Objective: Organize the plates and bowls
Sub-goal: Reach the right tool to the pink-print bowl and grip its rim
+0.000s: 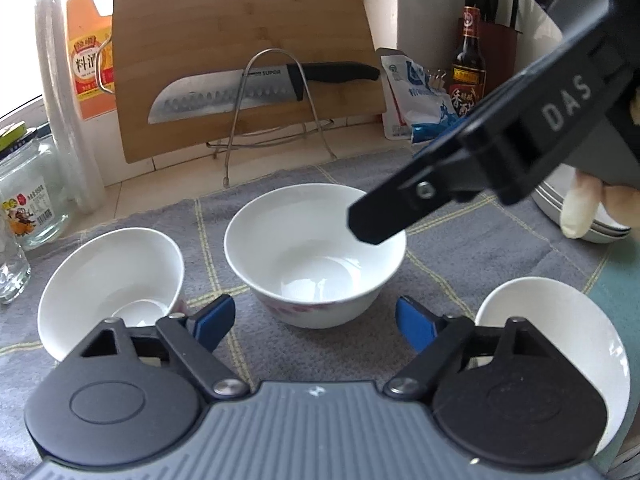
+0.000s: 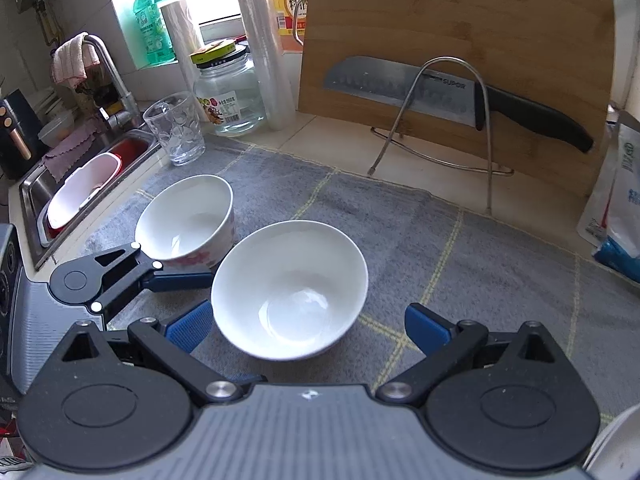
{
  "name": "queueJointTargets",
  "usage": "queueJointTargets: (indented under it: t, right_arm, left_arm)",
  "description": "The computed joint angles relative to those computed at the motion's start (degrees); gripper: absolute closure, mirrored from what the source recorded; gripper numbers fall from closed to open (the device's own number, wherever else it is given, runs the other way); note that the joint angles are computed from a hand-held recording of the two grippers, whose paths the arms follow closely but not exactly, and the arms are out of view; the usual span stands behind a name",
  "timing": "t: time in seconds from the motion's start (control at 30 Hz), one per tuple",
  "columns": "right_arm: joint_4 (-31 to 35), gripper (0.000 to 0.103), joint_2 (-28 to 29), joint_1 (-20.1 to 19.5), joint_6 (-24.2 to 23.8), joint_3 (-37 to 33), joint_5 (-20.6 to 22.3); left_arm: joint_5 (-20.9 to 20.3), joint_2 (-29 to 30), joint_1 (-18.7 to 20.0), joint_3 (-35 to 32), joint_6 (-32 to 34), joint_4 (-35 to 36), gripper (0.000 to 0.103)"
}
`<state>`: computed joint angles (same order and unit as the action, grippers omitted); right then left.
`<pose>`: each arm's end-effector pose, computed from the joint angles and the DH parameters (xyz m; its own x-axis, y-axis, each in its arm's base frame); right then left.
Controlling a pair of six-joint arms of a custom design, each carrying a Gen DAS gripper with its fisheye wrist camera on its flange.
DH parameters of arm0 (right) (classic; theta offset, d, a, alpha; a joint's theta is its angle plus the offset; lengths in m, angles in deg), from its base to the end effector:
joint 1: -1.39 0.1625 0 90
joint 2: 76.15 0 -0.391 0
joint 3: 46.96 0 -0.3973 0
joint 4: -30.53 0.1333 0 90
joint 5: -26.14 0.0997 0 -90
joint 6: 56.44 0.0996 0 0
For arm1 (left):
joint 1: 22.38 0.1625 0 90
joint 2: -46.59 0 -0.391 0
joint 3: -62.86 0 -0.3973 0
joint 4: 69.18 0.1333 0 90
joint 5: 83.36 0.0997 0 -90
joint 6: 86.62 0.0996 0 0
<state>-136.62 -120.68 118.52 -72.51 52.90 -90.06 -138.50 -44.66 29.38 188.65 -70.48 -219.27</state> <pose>0.3670 -0.5204 0.0640 -0.7221 -0.4815 0.4967 -0.6486 0.7211 -0.2437 -0.1254 -0.4664 0.2974 -0.6104 0.4989 -0.6152 0.7580 0.5933 -0.2709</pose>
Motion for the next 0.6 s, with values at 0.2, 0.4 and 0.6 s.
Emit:
queueJointTargets:
  t: [0.2, 0.4, 0.6]
  right_arm:
    - [2.8, 0.004, 1.9, -1.0, -1.0, -3.0, 1.2]
    - [4.5, 0.014, 3.8, -2.0, -1.5, -5.6, 1.7]
    - [4.2, 0.019, 4.5, -2.6, -1.7, -6.3, 2.6]
  left_arm:
    - [-0.7, 1.0, 0.4, -0.5, 0.8, -1.0, 0.019]
    - [-0.8, 1.7, 0.7, -0.8, 1.3, -1.7, 0.024]
    - [-0.7, 1.9, 0.8, -0.8, 1.6, -2.6, 0.024]
